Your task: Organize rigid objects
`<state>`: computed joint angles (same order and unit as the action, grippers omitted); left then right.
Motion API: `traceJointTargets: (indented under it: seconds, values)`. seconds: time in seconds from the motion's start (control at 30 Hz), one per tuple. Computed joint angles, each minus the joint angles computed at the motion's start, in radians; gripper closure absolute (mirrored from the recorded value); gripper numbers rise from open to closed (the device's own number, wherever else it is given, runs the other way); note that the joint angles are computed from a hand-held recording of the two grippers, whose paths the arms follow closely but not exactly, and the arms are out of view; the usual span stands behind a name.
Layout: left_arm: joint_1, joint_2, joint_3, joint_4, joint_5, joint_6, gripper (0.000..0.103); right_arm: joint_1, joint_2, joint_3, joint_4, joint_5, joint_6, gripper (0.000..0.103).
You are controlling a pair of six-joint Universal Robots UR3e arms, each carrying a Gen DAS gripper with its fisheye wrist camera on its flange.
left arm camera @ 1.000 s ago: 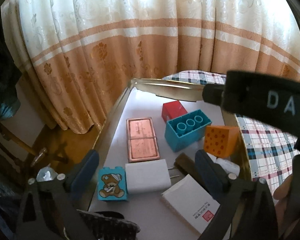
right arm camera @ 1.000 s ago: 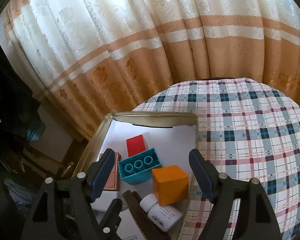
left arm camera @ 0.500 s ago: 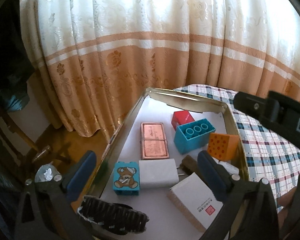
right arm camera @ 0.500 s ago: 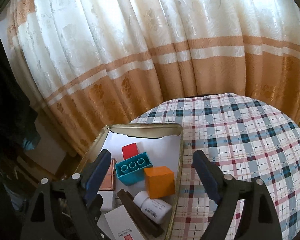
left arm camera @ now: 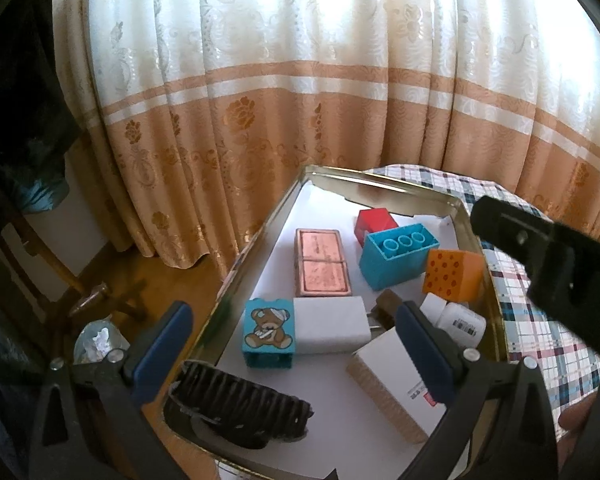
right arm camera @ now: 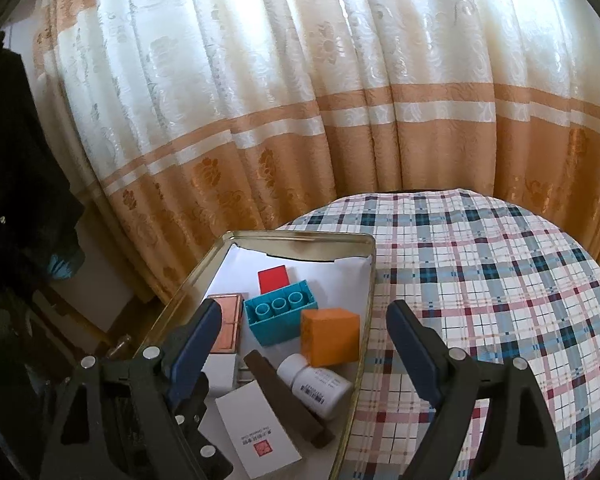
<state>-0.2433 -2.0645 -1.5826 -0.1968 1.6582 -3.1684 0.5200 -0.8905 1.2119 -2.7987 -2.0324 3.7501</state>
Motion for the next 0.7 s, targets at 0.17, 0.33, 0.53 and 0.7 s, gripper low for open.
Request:
traceJointTargets:
  seconds: [0.17, 0.33, 0.53, 0.7]
  values:
    - [-0.004, 0.01, -0.026, 0.019, 0.005, 0.001, 0.001, 0.026, 0.001, 0.002, -0.011, -0.03, -0.017, 0.016]
    - [-0.005, 0.025, -0.051, 0.039, 0.008, 0.0, 0.001, 0.044, -0.01, 0.021, -0.026, -0.058, -0.026, 0.016]
    - [-0.018, 0.039, -0.074, 0.069, 0.019, 0.003, 0.001, 0.059, -0.031, 0.061, -0.055, -0.081, -0.035, 0.016]
    - [-0.029, 0.051, -0.098, 0.096, 0.032, 0.003, 0.001, 0.075, -0.044, 0.086, -0.081, -0.111, -0.043, 0.016]
